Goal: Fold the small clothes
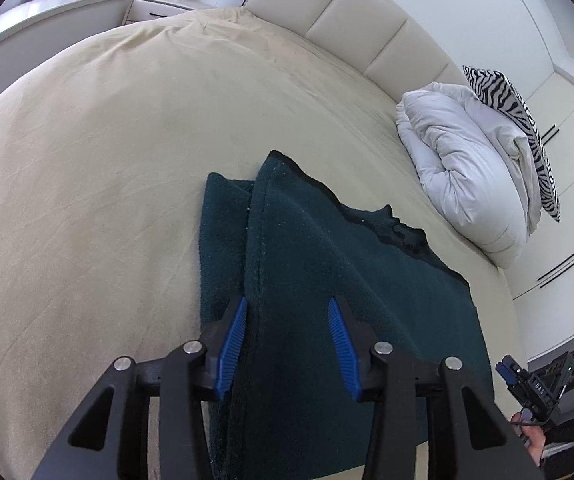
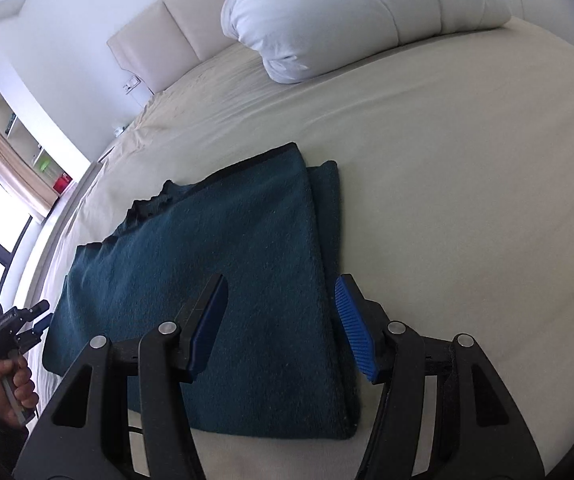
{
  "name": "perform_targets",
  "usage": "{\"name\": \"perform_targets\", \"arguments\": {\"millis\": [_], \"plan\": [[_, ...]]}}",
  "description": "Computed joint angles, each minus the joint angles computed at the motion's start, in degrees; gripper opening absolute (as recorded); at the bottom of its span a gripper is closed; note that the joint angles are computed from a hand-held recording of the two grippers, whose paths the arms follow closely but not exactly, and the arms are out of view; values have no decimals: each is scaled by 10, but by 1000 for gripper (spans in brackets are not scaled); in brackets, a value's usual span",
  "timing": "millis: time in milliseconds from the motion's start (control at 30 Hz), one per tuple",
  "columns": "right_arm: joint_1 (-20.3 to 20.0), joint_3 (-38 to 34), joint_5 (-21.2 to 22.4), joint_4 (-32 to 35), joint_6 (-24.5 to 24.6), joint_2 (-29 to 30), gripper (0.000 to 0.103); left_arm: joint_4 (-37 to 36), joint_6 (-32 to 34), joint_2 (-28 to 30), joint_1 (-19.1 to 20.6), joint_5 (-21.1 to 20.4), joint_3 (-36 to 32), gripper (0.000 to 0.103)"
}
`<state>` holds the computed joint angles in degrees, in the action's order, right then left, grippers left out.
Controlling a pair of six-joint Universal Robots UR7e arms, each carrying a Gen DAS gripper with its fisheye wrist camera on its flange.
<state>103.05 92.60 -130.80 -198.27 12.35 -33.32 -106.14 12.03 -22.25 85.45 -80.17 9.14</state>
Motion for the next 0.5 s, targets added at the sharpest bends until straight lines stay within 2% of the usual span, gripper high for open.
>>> {"name": "perform_targets", "arguments": {"millis": [67,200,333,433,467,500], "plan": [[3,11,-2,-9,4,-4,55,-15,10,-15,-1,8,35,44],[-3,20,0,-1,22,-7,55,-16,-1,-12,3,11,31,38],[-4,27,-6,-14,24,-5,55,-73,11,-51,1,18,108,38],[-5,27,-6,-15,25,-4,55,-62,16,-49,1,22,108,38],[-5,28,-3,-9,28,-5,55,-61,16,-48,1,23,108,35],[-5,26,-3,0,29,-5,55,-63,14,-49,1,25,109,25]]}}
